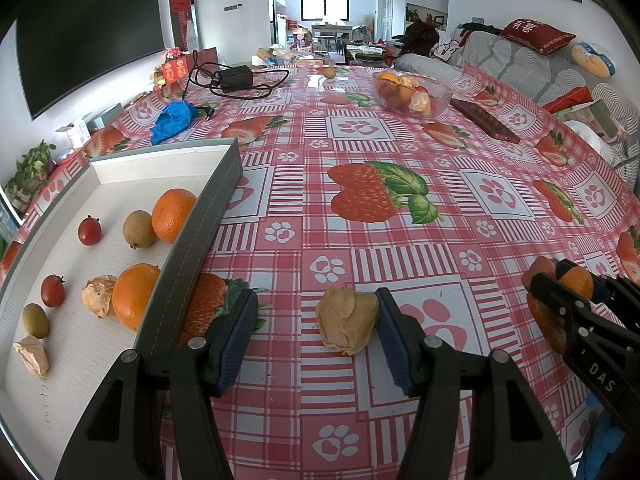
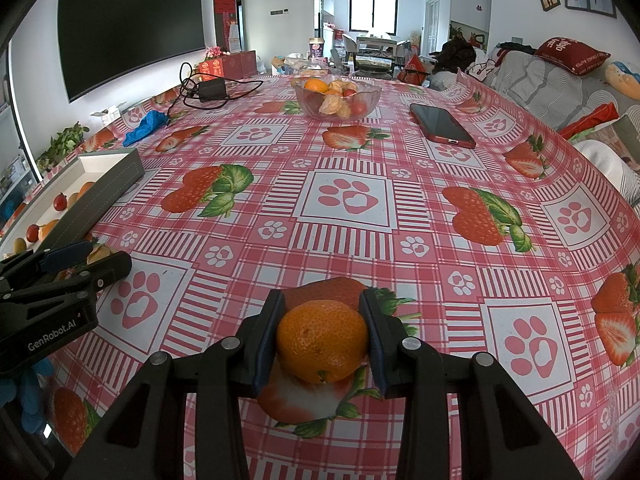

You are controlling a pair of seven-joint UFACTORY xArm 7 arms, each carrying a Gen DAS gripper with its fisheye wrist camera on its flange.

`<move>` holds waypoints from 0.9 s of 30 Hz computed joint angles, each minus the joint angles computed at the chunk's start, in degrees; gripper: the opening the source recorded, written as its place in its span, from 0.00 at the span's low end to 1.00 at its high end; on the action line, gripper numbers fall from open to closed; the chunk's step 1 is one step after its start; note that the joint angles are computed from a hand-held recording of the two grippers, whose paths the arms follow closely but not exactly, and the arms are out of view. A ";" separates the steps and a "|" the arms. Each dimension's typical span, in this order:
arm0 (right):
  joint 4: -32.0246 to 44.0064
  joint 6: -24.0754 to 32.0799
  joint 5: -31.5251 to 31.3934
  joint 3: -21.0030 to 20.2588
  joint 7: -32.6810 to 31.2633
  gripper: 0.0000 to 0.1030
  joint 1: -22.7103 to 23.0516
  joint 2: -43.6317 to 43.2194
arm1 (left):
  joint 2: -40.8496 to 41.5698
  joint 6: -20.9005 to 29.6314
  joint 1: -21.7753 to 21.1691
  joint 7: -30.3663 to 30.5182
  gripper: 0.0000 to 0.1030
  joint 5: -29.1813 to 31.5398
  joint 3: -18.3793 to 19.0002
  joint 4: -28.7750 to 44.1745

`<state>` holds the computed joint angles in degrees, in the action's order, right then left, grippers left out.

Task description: Organize fruits

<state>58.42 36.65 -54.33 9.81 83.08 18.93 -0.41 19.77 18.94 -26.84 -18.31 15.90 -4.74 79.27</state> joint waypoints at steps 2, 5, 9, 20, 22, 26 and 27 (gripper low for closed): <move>-0.05 -0.10 -0.02 -0.06 -0.04 0.38 -0.05 -0.02 | -0.03 0.00 -0.07 -0.07 0.61 0.03 0.03 -0.05; -0.06 -0.12 -0.03 -0.07 -0.04 0.38 -0.06 -0.02 | -0.03 0.00 -0.07 -0.06 0.61 0.02 0.03 -0.05; -0.08 -0.16 -0.02 -0.04 -0.01 0.38 -0.06 -0.04 | -0.03 -0.01 -0.04 -0.03 0.61 -0.01 0.02 -0.06; -0.03 -0.10 -0.07 -0.05 0.04 0.39 -0.02 0.00 | -0.17 -0.24 0.98 2.14 0.66 -1.85 -1.09 -0.47; -0.06 -0.19 -0.08 -0.04 0.15 0.39 -0.02 -0.02 | -0.20 -0.25 0.98 2.47 0.66 -2.19 -1.07 -0.55; -0.14 -0.29 -0.08 -0.08 0.01 0.39 -0.10 -0.06 | -0.09 0.30 0.47 2.17 0.67 -1.84 -0.59 -0.20; -0.14 -0.32 -0.08 -0.07 0.04 0.39 -0.09 -0.07 | -0.04 0.64 0.37 2.06 0.67 -1.75 -0.52 -0.02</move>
<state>58.27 36.33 -54.41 9.74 83.13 18.84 -0.48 19.72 19.59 -26.47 -16.26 14.15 -5.25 79.25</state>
